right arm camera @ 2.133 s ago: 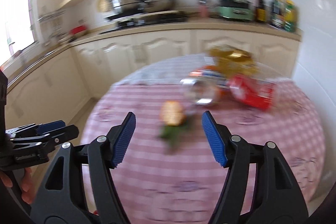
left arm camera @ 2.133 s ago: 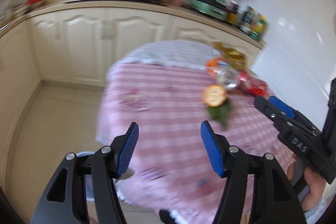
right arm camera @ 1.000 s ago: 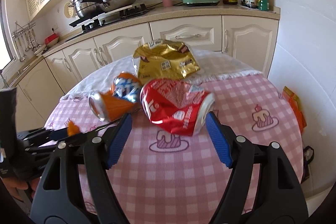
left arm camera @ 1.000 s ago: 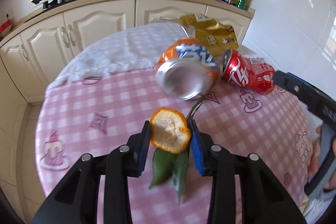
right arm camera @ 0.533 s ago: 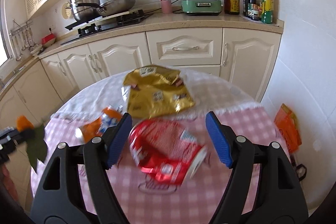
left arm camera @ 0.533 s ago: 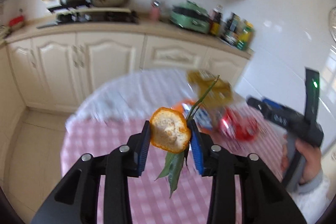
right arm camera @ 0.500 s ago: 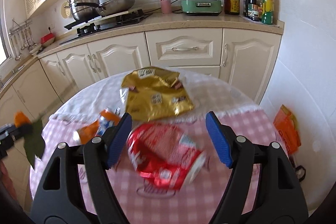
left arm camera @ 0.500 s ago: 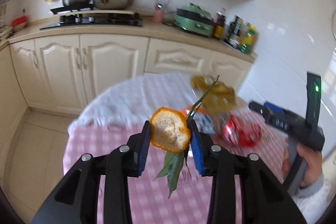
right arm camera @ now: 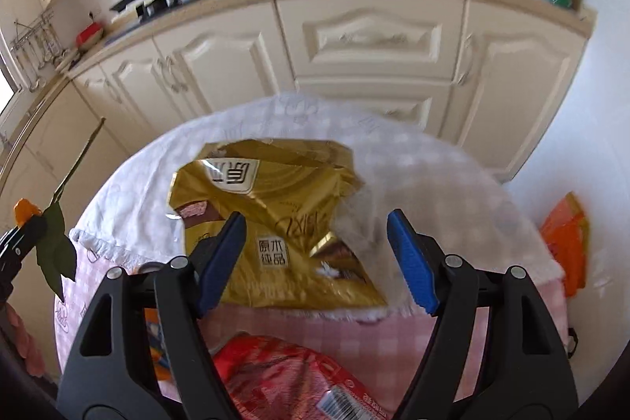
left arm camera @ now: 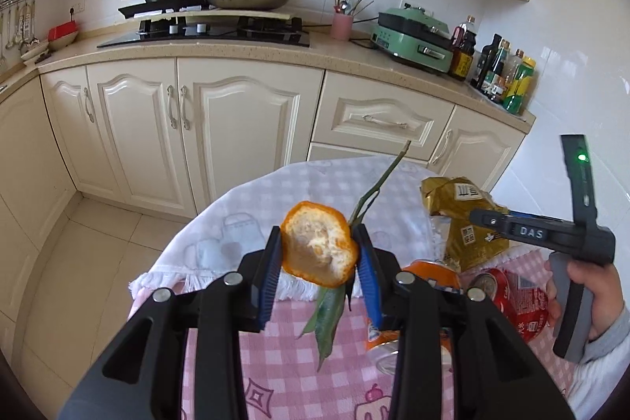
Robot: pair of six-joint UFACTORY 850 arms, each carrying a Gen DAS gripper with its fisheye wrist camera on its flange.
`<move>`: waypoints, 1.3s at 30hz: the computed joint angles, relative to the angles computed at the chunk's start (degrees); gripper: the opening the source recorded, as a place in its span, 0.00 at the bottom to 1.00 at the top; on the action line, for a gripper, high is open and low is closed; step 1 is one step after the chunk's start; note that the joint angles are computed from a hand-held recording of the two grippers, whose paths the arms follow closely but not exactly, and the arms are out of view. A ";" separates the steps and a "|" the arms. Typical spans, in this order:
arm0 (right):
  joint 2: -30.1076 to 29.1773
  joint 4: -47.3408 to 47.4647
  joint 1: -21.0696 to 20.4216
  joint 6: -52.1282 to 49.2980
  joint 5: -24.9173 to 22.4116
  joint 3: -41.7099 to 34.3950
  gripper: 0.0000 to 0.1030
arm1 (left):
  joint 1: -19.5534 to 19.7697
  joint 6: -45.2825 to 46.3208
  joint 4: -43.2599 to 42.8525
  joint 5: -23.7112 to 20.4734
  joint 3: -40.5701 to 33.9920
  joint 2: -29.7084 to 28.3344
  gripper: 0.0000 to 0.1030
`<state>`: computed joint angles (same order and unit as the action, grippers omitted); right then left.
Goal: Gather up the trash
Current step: 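Grasp the gold chip bag with the right tool while the left tool holds the leafy peel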
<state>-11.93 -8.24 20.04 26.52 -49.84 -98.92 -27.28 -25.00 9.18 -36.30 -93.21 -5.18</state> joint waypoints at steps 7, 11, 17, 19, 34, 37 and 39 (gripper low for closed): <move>3.09 -8.43 3.23 5.27 0.64 2.98 0.23 | 0.58 1.55 -2.20 0.39 2.43 2.29 0.34; 7.21 -20.01 7.16 14.83 2.06 4.91 0.22 | 1.10 1.38 -2.54 1.04 4.40 4.92 0.34; 9.73 -27.24 16.21 18.07 0.59 3.19 0.22 | 3.29 1.84 -3.85 2.20 9.41 12.00 0.34; 9.46 -28.44 19.72 18.74 0.31 2.34 0.22 | 4.73 2.04 -4.18 2.31 11.82 15.26 0.34; -13.70 -14.15 39.46 11.96 5.41 -18.76 0.22 | 43.20 31.18 -29.91 -6.84 30.23 37.25 0.34; -21.69 -8.91 41.60 8.56 3.84 -26.45 0.22 | 53.39 37.51 -33.87 -9.53 33.59 38.07 0.34; -27.72 -5.54 42.45 6.48 1.29 -31.98 0.22 | 58.29 40.23 -34.63 -10.46 36.24 37.88 0.34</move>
